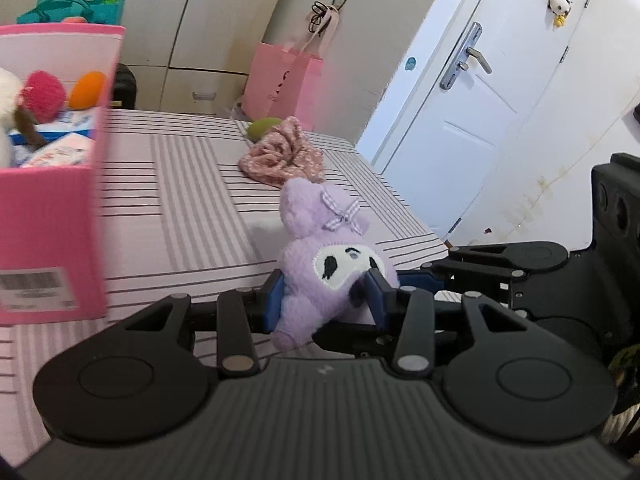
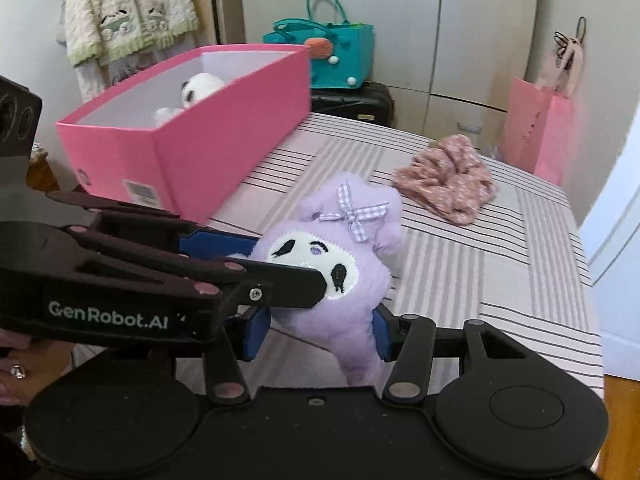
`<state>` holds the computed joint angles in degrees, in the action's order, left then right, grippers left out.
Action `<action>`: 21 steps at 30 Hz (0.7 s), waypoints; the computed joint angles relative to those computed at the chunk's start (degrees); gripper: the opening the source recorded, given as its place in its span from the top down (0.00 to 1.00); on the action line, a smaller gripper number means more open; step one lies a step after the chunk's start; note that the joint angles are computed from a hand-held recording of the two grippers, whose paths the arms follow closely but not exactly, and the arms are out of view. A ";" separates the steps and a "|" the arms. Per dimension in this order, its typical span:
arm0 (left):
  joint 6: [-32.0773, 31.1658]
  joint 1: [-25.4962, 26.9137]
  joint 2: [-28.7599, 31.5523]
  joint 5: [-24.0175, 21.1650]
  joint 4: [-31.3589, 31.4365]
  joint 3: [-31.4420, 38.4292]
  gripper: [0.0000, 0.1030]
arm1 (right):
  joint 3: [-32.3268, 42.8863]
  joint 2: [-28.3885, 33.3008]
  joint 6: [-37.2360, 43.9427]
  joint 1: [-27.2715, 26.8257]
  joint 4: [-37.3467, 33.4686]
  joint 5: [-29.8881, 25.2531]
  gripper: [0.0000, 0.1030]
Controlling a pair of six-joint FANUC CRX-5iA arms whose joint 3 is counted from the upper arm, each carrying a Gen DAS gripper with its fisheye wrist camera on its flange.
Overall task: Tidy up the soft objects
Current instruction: 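Lift and carry the purple plush with the left gripper over the pink box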
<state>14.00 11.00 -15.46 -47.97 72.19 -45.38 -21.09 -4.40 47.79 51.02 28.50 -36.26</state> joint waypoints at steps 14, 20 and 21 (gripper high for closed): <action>4.09 19.89 -3.58 -19.06 -9.83 7.02 0.60 | 10.98 0.89 20.15 2.86 -16.24 0.14 0.44; 2.38 21.02 -4.38 -13.77 -4.92 6.73 0.59 | 14.67 4.08 25.02 2.39 -18.16 6.27 0.45; 2.65 20.59 -4.10 -11.87 -3.79 6.71 0.58 | 15.70 4.99 25.94 2.02 -19.41 7.20 0.46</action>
